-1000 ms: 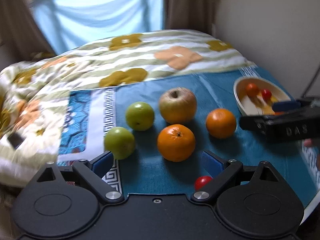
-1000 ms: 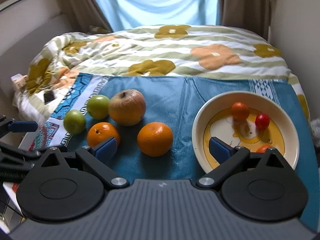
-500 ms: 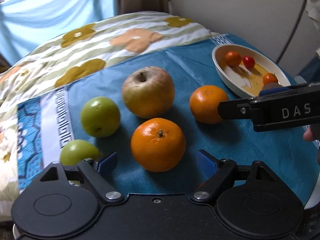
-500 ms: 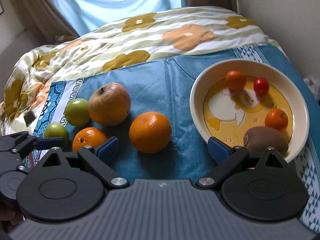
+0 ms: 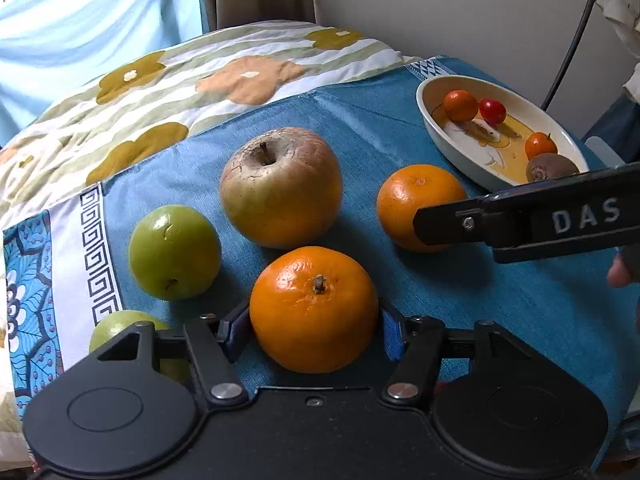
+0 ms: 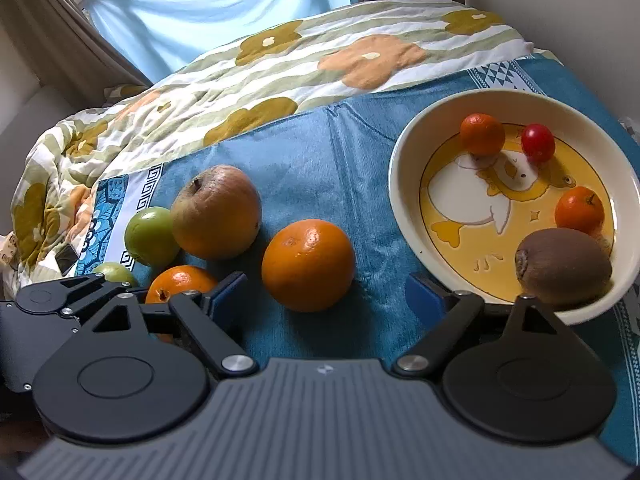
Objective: Organize fruits
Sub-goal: 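Move both tools back toward the oranges and apples, then grasp an orange with the left tool while the right tool grasps another orange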
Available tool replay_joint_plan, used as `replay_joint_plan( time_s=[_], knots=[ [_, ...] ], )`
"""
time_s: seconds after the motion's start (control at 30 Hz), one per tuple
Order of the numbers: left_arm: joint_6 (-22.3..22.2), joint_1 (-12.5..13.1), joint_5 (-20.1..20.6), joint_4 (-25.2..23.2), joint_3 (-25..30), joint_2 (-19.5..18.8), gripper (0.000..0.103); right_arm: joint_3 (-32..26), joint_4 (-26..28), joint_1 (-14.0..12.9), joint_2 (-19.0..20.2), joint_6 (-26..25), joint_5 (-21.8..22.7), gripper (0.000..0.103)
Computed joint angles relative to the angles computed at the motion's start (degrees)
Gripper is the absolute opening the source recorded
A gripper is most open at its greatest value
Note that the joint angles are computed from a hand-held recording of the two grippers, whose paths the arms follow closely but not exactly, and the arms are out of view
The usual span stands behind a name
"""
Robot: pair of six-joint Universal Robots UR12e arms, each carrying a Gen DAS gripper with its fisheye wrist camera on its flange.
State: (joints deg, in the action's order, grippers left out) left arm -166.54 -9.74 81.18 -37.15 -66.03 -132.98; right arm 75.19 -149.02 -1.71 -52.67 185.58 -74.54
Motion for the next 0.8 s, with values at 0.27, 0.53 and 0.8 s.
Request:
replay_joint_plan(
  time_s=[0.27,0.53,0.8],
  knots=[
    [-0.5,-0.1,1.4,-0.2,-0.3,0.3,0.066,-1.3,0.7,0.5,0.9,-2.6,-0.5,0.092],
    [-2.9,0.2,2.5,0.5,-2.3,1.5,0.066,-3.0,1.9,0.8,1.9,-5.8,-0.4,0.085],
    [-6.4,0.1,3.7,1.9,-4.1,2.4,0.066,-3.5,1.4,1.2,2.6,-9.4,-0.9,0.080]
  ],
)
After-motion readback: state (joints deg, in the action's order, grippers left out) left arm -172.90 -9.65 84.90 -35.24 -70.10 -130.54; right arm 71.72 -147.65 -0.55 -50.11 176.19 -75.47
